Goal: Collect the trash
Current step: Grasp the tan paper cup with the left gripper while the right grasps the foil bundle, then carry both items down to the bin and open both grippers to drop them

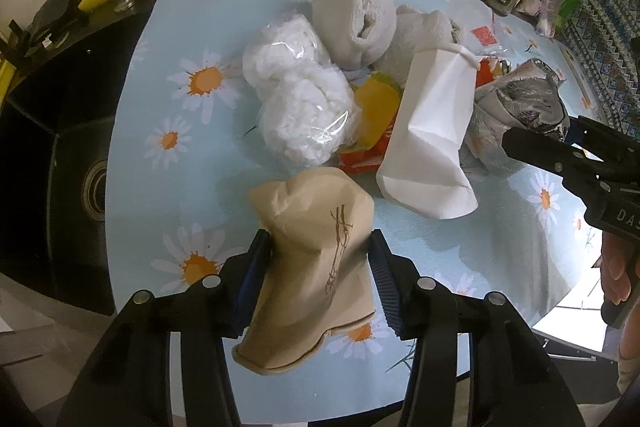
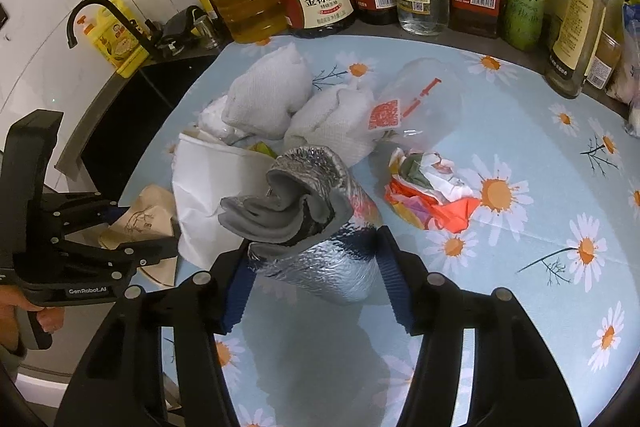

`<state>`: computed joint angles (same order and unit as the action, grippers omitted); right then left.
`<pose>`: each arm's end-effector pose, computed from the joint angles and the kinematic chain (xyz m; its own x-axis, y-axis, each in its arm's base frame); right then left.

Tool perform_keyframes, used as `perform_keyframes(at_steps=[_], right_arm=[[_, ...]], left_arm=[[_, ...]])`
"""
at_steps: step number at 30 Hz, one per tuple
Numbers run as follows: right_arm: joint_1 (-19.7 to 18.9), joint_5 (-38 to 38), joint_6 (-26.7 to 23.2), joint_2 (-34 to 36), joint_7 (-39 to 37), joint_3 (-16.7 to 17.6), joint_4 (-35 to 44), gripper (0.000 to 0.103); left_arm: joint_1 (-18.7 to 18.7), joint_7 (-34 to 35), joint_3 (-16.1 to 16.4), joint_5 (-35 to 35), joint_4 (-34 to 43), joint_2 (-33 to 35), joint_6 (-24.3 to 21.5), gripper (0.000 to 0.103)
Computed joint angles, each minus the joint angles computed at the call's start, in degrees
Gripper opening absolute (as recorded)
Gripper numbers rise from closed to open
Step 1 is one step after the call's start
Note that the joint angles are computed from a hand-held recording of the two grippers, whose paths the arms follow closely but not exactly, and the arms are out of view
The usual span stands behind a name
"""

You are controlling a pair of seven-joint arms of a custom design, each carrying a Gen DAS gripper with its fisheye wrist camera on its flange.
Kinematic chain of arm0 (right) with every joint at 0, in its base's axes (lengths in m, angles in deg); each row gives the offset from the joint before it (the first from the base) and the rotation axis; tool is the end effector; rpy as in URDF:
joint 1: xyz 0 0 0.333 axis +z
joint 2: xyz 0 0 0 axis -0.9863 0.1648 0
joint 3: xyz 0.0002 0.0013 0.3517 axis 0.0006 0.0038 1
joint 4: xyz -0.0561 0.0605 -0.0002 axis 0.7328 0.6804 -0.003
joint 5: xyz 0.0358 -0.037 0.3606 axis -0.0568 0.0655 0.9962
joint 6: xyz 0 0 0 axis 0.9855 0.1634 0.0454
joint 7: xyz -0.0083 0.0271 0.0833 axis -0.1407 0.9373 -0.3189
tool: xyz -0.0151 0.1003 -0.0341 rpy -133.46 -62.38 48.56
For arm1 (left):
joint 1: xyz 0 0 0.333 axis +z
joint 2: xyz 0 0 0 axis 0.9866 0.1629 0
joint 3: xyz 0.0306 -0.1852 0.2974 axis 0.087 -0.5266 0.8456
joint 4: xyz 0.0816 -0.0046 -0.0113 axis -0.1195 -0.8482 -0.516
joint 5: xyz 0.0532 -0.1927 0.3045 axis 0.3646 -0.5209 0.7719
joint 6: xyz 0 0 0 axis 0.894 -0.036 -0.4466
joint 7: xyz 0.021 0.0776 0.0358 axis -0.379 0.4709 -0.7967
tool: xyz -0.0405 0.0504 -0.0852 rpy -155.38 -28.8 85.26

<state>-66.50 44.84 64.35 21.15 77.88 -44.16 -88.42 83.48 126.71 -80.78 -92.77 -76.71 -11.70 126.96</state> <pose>0.6413 0.2455 0.5008 0.0999 -0.9470 -0.3052 -0.9343 0.0162 -0.3561 0.6631 -0.0310 0.4773 -0.3991 -0.9083 0.1257 -0.9008 0.3628 -0.2388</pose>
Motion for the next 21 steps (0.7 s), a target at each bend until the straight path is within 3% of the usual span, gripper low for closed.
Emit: perform_keyframes(at_steps=[21], right_arm=[[4.65, -3.32, 0.50, -10.40, 8.65, -0.17, -9.12, 0.058]], left_arm=[[3.52, 8.70, 0.71, -9.90, -12.76, -12.48, 1.41, 0.048]])
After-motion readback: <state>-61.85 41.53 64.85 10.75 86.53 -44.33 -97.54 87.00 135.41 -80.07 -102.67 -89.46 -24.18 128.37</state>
